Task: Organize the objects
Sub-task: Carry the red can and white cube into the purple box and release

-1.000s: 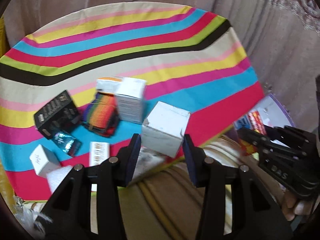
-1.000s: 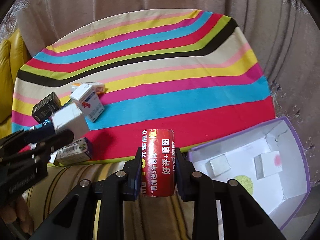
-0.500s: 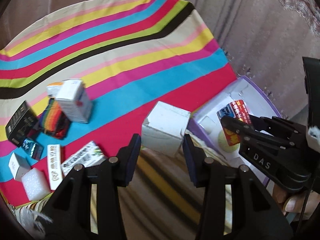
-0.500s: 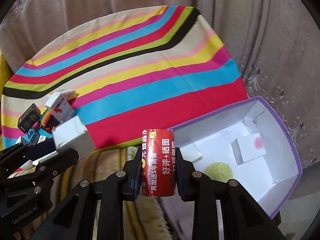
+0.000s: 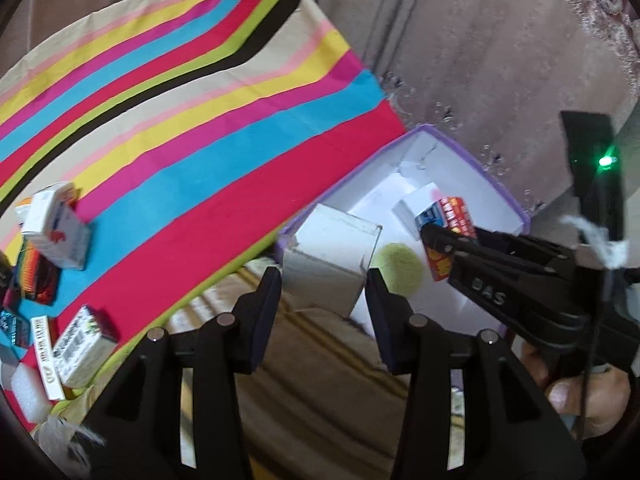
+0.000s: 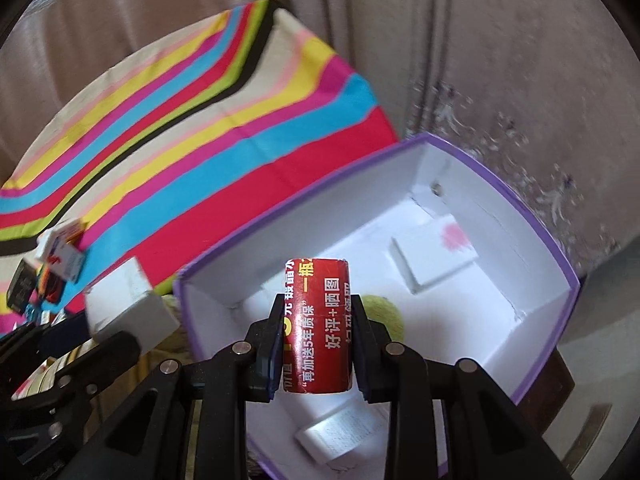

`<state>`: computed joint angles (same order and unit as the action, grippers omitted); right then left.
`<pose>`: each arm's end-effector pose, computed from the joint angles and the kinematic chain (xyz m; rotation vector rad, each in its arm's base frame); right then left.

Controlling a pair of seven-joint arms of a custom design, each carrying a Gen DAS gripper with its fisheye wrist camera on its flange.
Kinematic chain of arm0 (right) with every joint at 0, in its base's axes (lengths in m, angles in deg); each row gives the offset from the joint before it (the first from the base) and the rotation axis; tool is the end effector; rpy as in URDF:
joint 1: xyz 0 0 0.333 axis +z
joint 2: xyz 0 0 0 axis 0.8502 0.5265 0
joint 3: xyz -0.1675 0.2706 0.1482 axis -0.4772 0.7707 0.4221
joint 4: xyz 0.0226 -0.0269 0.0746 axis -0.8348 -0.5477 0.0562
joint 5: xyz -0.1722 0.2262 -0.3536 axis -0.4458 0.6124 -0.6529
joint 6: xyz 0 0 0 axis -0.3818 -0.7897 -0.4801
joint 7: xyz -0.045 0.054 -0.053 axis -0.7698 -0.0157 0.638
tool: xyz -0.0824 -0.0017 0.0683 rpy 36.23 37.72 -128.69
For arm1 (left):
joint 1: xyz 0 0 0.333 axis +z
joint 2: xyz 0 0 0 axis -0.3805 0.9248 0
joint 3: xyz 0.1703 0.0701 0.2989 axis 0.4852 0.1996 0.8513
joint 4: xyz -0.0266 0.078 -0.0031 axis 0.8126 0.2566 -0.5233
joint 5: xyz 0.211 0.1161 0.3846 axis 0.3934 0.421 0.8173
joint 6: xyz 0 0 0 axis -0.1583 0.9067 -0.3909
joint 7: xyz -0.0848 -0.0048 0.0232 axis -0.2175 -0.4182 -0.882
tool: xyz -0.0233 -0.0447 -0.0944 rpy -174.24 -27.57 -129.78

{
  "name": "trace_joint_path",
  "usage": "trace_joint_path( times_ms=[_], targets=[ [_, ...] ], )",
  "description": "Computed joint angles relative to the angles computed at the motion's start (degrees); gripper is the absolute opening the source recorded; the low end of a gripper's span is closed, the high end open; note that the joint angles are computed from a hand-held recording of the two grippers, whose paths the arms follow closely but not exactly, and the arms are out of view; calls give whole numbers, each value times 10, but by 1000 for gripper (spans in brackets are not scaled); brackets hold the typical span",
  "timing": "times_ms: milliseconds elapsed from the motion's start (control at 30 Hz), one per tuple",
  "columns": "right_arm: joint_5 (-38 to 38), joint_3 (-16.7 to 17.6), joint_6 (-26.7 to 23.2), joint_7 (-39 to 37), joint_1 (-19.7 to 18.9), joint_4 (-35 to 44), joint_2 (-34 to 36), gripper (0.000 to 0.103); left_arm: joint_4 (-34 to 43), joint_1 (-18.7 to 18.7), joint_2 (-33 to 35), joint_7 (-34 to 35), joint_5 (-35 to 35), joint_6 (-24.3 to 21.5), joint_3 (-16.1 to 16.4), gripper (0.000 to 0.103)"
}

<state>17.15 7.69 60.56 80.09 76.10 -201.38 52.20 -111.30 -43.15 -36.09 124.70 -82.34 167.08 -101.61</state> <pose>0.4723 0.2725 0.4543 -1.5943 2.1795 -0.4923 0.4962 -0.3626 0.4940 -1.6816 2.3269 -0.9064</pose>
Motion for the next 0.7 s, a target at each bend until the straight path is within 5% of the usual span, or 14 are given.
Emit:
trace_joint_path(
  times_ms=[100, 200, 400, 500, 700],
  targets=[
    [7, -2, -3, 10, -3, -7, -5, 36, 5, -1, 5, 1, -4, 0, -1, 65],
    [3, 0, -9, 15, -4, -6, -5, 49, -1, 0, 1, -11, -6, 9, 0, 70],
    [-4, 2, 1, 10, -3, -4, -5, 70, -19, 9, -11, -64, 4, 38, 2, 70],
    [-8, 4, 0, 5, -1, 1, -3, 74, -40, -3, -25, -25, -50, 73, 15, 70],
    [-27, 9, -19, -3, 6, 20, 7, 76, -66, 27, -63, -99, 23, 49, 8, 70]
  ],
)
